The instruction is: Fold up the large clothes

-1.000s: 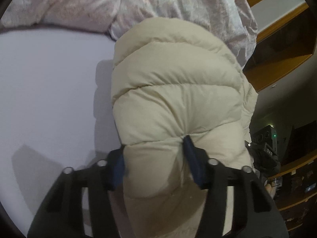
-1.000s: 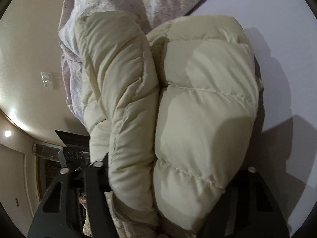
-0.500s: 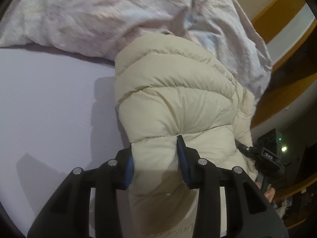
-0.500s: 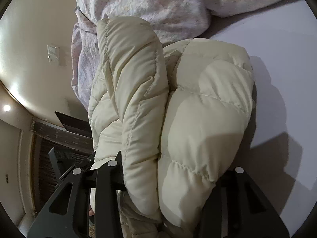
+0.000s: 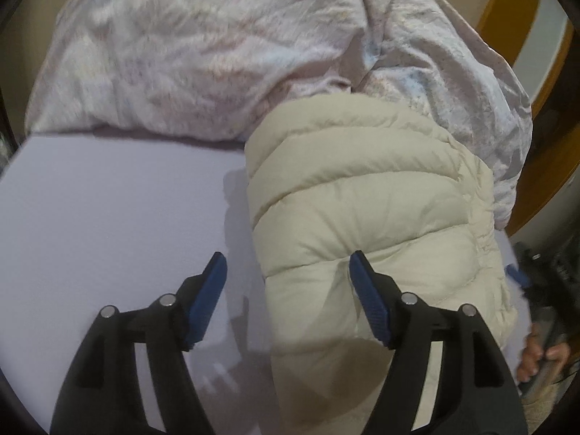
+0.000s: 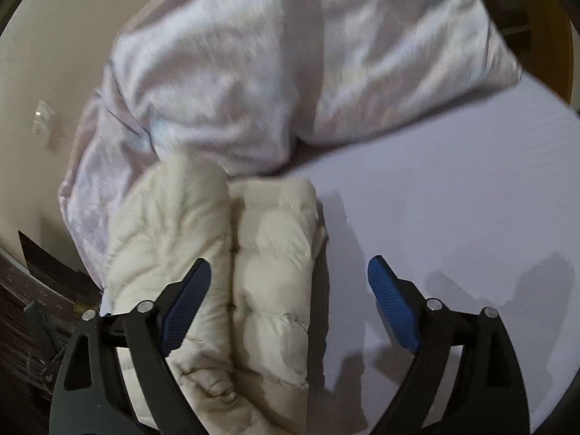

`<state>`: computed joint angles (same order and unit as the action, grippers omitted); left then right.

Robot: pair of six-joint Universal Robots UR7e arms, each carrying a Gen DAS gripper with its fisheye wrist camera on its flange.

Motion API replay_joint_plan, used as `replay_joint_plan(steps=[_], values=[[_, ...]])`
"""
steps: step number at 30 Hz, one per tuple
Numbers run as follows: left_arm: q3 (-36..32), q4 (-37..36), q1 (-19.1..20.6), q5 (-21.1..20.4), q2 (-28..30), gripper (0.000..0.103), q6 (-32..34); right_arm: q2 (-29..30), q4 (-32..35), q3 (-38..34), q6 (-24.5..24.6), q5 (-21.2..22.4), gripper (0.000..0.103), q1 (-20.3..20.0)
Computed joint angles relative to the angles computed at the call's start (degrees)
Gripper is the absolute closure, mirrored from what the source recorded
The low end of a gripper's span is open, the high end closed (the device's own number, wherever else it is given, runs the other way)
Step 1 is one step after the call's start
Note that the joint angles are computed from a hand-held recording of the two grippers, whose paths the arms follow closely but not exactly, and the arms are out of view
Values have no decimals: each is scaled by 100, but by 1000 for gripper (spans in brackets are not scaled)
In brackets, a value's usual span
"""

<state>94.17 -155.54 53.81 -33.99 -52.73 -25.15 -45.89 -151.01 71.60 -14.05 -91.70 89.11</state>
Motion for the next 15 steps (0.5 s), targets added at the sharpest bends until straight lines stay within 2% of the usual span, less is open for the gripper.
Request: replay_joint_plan(steps=[3, 7, 13, 15], values=[[-39, -58, -206, 418, 171, 30, 276, -48, 39, 112, -446, 3, 34, 129], [-137, -69, -359, 566, 363, 27, 573, -72, 212, 278, -855, 107, 54, 269], [-367, 240, -364, 455, 584, 27, 626, 75, -199, 397, -1227, -97, 61, 502], [-446, 396, -314, 323, 638, 27, 560, 160, -271, 390, -1370, -381, 62, 555]])
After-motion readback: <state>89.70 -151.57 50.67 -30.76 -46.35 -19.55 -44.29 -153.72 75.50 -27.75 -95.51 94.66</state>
